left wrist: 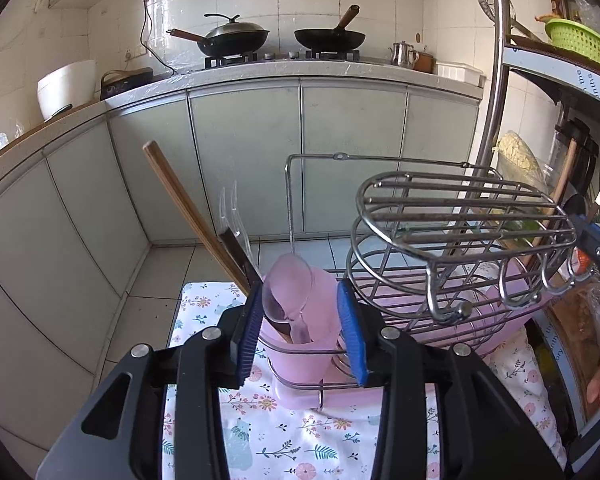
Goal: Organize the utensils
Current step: 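Lower the spoon and chopstick into the pink cup and open both tools, then withdraw both open tools back from the pink cup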
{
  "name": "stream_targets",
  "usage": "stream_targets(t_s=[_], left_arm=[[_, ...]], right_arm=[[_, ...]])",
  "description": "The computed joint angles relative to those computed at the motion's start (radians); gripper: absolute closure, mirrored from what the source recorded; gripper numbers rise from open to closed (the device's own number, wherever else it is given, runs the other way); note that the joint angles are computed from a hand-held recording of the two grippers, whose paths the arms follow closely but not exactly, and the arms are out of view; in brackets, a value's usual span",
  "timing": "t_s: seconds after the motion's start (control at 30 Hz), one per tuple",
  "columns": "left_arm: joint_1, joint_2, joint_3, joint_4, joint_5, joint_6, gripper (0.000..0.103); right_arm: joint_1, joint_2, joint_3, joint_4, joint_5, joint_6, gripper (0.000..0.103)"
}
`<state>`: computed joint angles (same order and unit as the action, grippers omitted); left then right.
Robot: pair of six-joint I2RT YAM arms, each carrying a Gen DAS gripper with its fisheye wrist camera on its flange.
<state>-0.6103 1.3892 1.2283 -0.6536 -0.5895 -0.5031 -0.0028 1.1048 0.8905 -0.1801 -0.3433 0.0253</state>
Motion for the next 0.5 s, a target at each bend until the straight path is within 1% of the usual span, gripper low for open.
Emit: stream_targets(t_s=[0.1, 0.17, 0.23, 0.33, 0.5], left_arm=[[-0.008, -0.001, 0.005, -0.009, -0.011, 0.005, 0.064], [-0.014, -0.001, 0.010, -0.020, -0.015, 0.008, 0.064], [-0.019, -0.006, 0.009, -0.027, -0.017, 0.011, 0.063], [-0.039, -0.006, 0.012, -0.044, -0.036, 0.004, 0.061], [-0.054, -0.018, 0.012, -0.061, -0.046, 0.011, 0.060]], right_arm=[[-0.002, -0.001, 0.010, -0.014, 0.004, -0.005, 0.066], [-0.001, -0.005, 0.010, -0.017, 0.025, -0.005, 0.055], [-0.019, -0.002, 0.019, -0.031, -0.003, 0.000, 0.052], [-0.032, -0.003, 0.032, -0.058, -0.028, -0.003, 0.052], [-0.014, -0.037, 0.020, -0.071, -0.002, -0.021, 0.052]])
